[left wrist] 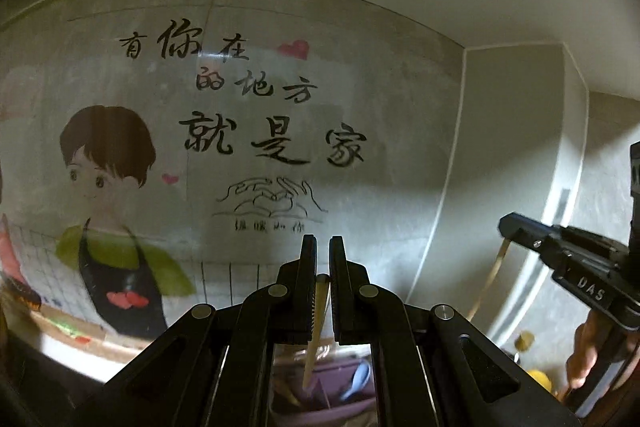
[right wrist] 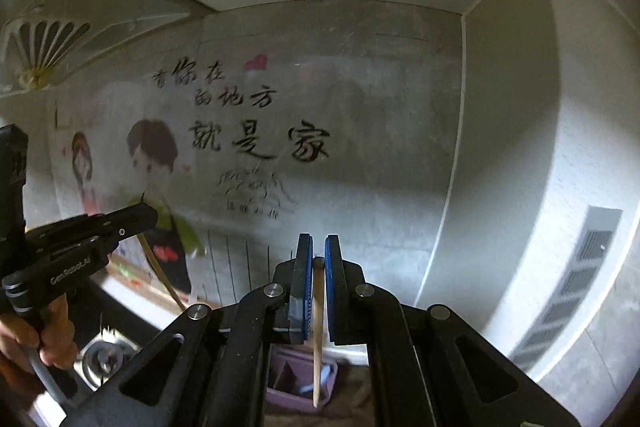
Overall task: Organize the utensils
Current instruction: 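Lift both chopsticks and carry them over the purple caddy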
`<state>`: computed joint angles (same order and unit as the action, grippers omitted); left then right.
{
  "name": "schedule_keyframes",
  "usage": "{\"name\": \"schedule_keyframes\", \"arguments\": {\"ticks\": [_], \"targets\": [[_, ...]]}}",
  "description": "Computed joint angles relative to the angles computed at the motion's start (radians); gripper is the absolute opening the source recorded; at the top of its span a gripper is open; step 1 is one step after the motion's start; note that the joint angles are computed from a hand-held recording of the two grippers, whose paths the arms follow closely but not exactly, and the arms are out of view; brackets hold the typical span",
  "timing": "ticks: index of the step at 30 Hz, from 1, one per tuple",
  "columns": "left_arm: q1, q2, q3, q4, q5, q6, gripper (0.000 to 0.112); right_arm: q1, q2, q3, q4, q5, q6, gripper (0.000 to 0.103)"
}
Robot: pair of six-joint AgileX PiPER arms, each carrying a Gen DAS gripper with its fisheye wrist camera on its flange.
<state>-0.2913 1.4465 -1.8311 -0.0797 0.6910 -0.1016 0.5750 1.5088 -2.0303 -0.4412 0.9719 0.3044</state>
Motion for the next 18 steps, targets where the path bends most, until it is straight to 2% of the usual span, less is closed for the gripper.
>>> {"name": "schedule_keyframes", "arguments": {"ticks": [4,9,15,18], "targets": [[0.027,0.099,-0.075,-0.052,-0.011,0.039,0.006,-0.019,0.101,-0.070,0.009,-0.020,0.014,0.005],[0.062,0.194,-0.103,-0.152,-0.020,0.100,0.006,-0.057,0.148,-0.023,0.047,-0.083,0.033,0.005],[0.063,0.239,-0.074,-0.190,-0.066,0.156,0.006,-0.115,0.180,0.038,0.120,-0.142,0.020,0.005],[0.063,0.275,-0.085,-0.209,-0.064,0.179,0.006,-0.140,0.199,0.070,0.147,-0.172,0.017,0.005]]}}
